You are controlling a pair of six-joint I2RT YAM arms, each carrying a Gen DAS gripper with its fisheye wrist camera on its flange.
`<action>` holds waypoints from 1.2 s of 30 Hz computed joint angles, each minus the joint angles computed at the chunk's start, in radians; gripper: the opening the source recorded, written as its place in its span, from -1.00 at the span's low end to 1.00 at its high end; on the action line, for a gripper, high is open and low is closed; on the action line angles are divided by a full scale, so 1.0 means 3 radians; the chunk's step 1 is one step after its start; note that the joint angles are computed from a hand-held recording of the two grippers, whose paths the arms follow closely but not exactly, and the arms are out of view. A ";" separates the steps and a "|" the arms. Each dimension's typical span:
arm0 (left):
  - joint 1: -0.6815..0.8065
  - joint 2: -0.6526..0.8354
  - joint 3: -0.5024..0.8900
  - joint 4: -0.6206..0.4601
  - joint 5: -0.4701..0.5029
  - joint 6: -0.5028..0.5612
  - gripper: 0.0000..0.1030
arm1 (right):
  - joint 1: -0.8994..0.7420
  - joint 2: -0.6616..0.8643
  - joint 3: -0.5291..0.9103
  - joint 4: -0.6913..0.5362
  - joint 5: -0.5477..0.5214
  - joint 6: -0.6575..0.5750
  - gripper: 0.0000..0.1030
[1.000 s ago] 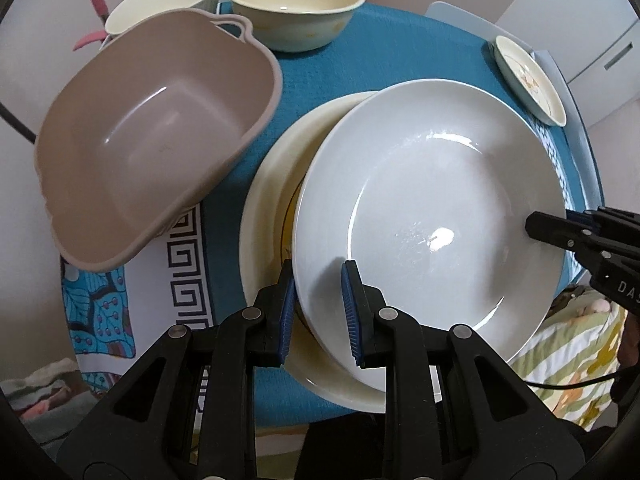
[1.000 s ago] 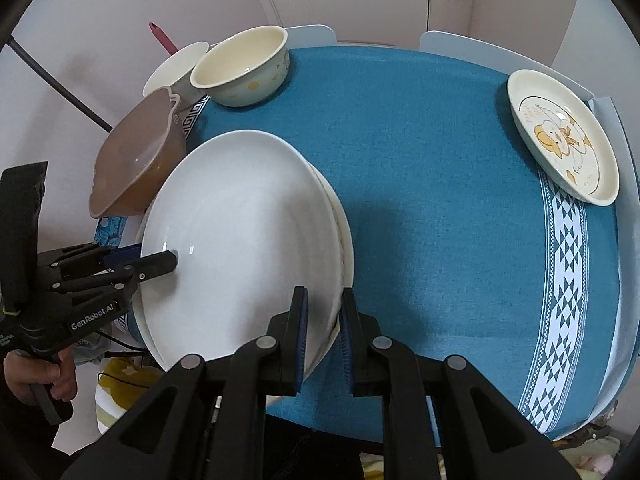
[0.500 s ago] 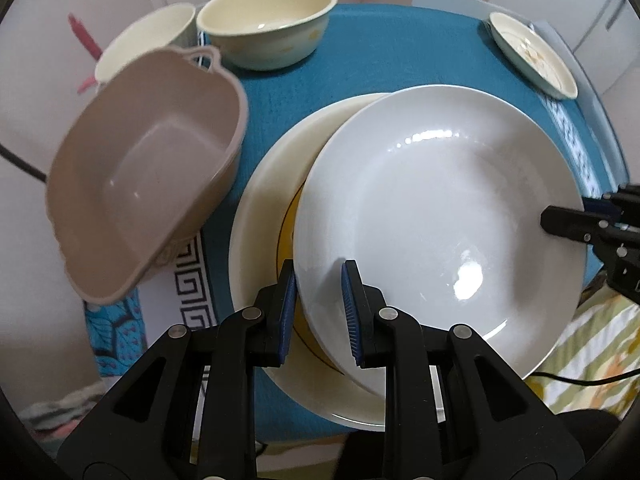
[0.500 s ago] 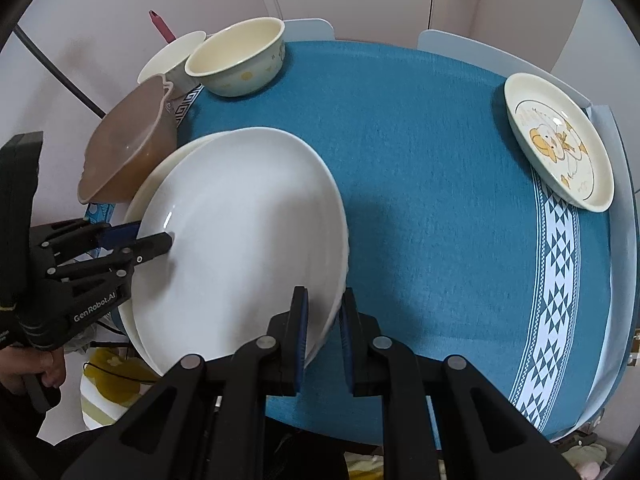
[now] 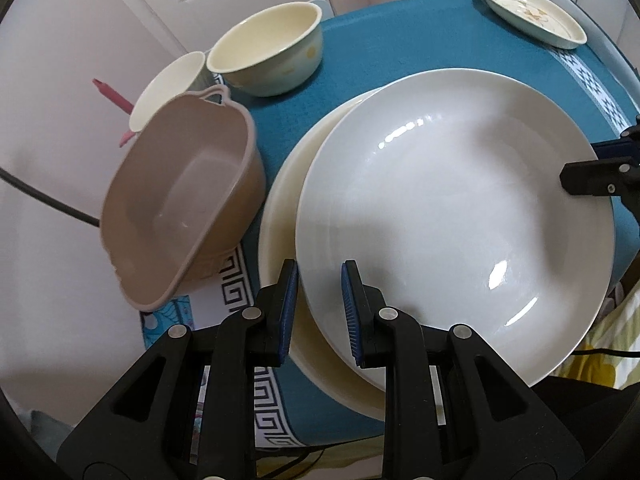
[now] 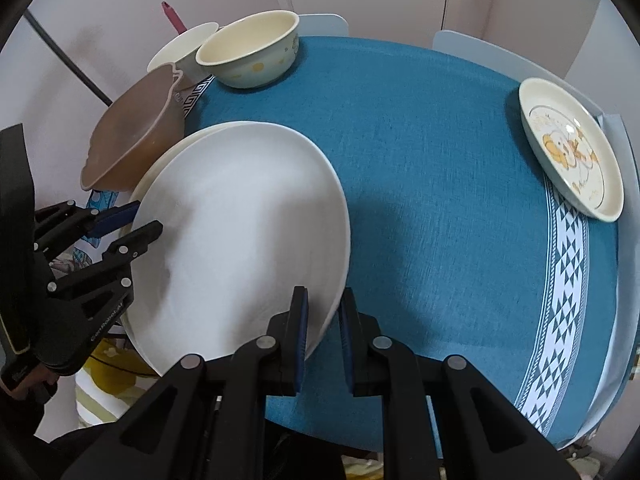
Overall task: Organize plates and bowls
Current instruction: 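Lower the white plate onto the yellow duck plate and open both grippers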
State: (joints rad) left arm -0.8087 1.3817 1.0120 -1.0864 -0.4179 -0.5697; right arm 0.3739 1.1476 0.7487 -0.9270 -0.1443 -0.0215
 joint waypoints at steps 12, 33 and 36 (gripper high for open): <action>-0.0319 -0.0051 0.0049 -0.0225 -0.0189 -0.0362 -0.61 | 0.0098 0.0012 -0.0009 0.0064 0.0086 0.0022 -0.71; -0.0227 -0.0181 -0.0005 -0.0284 -0.0210 -0.0402 -0.61 | 0.0249 0.0022 0.0006 0.0050 0.0235 0.0081 -0.66; -0.0204 -0.0224 0.0083 -0.0348 -0.0213 -0.0381 -0.61 | 0.0246 0.0001 0.0024 0.0029 0.0228 0.0121 -0.66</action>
State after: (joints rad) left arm -0.8700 1.3146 1.0370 -1.1907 -0.4817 -0.6840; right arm 0.4477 1.1480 0.7558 -0.9184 -0.0759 0.0149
